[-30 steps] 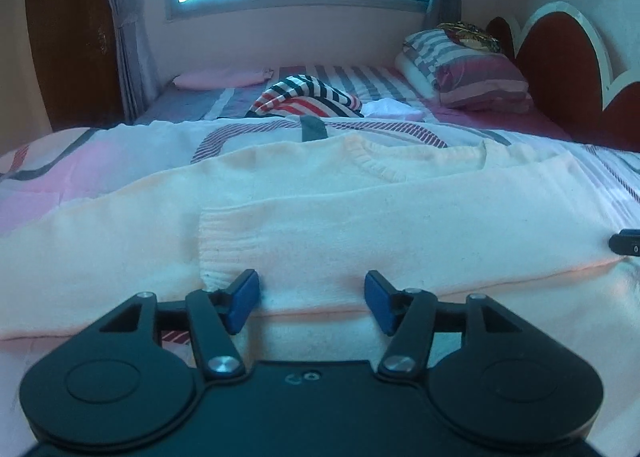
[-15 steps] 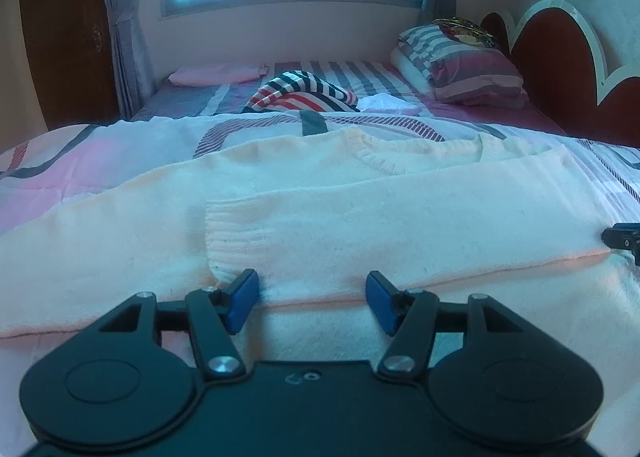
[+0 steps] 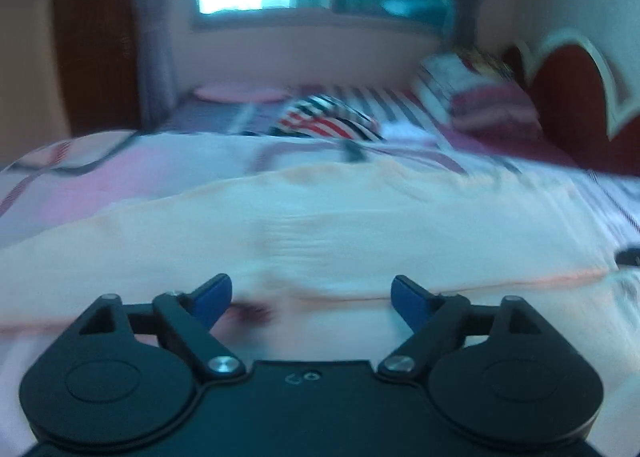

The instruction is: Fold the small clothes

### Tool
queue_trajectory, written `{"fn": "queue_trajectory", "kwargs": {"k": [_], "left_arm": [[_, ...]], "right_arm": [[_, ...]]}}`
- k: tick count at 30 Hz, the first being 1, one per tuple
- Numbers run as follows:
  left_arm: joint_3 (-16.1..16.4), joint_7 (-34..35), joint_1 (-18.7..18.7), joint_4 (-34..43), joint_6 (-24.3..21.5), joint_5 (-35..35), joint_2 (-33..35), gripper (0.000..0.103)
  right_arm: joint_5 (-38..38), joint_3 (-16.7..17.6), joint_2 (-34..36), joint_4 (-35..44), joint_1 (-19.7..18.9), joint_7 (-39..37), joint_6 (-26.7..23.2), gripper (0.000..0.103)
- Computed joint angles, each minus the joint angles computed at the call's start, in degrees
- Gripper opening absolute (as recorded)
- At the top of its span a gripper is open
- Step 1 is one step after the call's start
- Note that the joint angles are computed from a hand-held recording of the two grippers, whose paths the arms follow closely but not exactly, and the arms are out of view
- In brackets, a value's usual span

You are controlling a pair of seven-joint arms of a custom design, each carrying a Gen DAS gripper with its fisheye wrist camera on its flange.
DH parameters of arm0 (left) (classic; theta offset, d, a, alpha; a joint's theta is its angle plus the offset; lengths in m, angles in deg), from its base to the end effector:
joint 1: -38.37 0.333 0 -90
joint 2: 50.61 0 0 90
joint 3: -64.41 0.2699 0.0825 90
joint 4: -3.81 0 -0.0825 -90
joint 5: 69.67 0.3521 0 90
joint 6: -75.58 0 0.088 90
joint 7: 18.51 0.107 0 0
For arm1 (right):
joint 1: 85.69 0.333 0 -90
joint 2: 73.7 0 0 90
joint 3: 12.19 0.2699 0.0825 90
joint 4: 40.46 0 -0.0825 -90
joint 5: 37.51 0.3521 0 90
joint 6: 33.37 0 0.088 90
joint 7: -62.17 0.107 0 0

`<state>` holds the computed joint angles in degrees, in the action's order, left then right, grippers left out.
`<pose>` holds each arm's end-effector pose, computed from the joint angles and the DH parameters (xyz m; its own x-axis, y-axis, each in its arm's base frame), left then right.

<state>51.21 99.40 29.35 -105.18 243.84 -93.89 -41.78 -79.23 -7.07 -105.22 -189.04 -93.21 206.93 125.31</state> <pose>0.5756 -0.1988 0.4918 -0.4753 -0.8793 0.0298 -0.5521 0.2717 -0.7883 0.4138 0.0131 0.4860 -0.3992 -0.9167 0.0157 -0.6051 0.2505 -0.7557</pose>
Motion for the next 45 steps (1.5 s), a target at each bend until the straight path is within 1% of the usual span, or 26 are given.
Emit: {"fn": "queue_trajectory", "kwargs": {"k": [3,4,5,6,8,9,11,12,13,16,18,19,22,25,26,27,28,30,32,34,37,39,42,45], "left_arm": [[2.4,-1.5,2.9,-3.0,-0.9,-2.4,-2.8,0.061],[3.9,-4.4,3.4,-4.0,-0.9,-0.3,-3.5,0.047],[5.8,-9.4,3.9,-4.4,-1.5,3.9,-3.9,0.047],[7.0,-12.8,4.7,-4.4,-2.1,6.0,-4.0,0.047],[8.2,-15.8,7.5,-3.4,-3.6,4.1,-3.5,0.047],[8.4,-16.0,9.2,-2.0,-5.0,1.2,-2.7,0.047],[8.1,-14.6,12.1,0.9,-6.3,-5.0,-0.8,0.045],[8.3,-15.8,12.8,2.4,-6.8,-5.2,0.3,0.043],[8.7,-17.4,13.3,4.5,-7.8,-4.3,1.7,0.035],[6.7,-16.2,16.5,9.8,-10.4,-10.7,5.6,0.035],[5.8,-15.7,17.7,12.7,-10.6,-13.2,8.0,0.036],[4.6,-14.3,18.7,12.9,-10.2,-15.9,8.5,0.038],[2.7,-10.9,21.0,14.7,-10.6,-21.8,10.1,0.038],[1.9,-9.5,22.2,16.1,-11.0,-26.4,11.3,0.033],[2.0,-9.8,22.3,16.7,-11.1,-26.9,11.8,0.025],[2.8,-11.2,21.7,17.0,-11.1,-25.4,12.1,0.018],[4.5,-13.8,20.4,17.1,-11.1,-21.3,12.3,0.008],[4.7,-14.5,20.3,18.5,-11.7,-18.9,13.2,0.006],[5.8,-16.8,19.2,21.0,-13.1,-13.9,14.3,0.002],[6.1,-18.2,18.3,22.4,-12.7,-10.1,14.7,0.002],[4.3,-17.1,18.3,22.4,-10.9,-9.9,13.6,0.002],[2.4,-14.3,18.2,22.8,-10.6,-10.9,12.9,0.002],[0.7,-9.9,16.0,22.1,-10.0,-10.5,11.1,0.002],[-0.6,-7.0,12.4,20.3,-9.1,-9.7,9.1,0.002]], "right_arm": [[1.6,0.4,-1.6,-0.9,1.3,0.5,-0.6,0.016],[1.9,0.8,-1.8,-0.9,1.7,0.9,-0.8,0.016],[2.4,1.2,-1.8,-0.7,2.1,1.2,-1.0,0.016],[3.0,1.6,-1.6,-0.2,2.7,1.6,-1.3,0.016],[3.5,2.6,-0.8,0.9,3.5,3.1,-1.3,0.016],[3.8,3.0,-0.2,1.7,4.0,3.6,-1.4,0.016],[4.1,3.9,1.6,3.7,5.1,4.8,-1.8,0.016],[3.9,4.4,2.5,4.7,5.5,5.2,-2.2,0.016],[3.5,4.8,3.5,6.0,6.1,5.5,-2.8,0.016],[2.4,5.5,6.2,9.3,7.7,6.8,-4.6,0.016],[1.6,5.7,7.7,11.3,8.7,7.9,-6.1,0.016],[1.2,5.6,8.4,12.3,9.2,8.5,-7.0,0.016],[0.9,5.0,10.1,14.6,10.8,9.7,-9.3,0.016],[1.8,3.5,10.1,14.8,11.9,12.1,-9.3,0.016],[2.0,3.3,10.0,14.7,11.8,13.5,-9.5,0.016],[2.2,2.9,9.9,14.6,11.8,14.2,-9.9,0.016],[1.9,2.8,9.7,14.6,11.6,14.8,-10.6,0.016],[1.6,2.6,9.2,14.0,11.8,15.0,-11.3,0.016],[2.2,1.9,8.6,13.3,12.3,14.4,-11.0,0.016],[2.3,1.7,7.9,12.3,12.3,14.0,-10.4,0.016],[2.0,1.7,6.4,10.6,11.7,15.0,-8.6,0.016],[1.5,1.7,5.3,9.4,11.0,15.4,-7.2,0.016],[2.0,1.1,3.9,7.8,10.2,14.7,-5.6,0.016],[1.9,0.5,2.0,5.7,8.3,14.4,-3.4,0.016]]}}
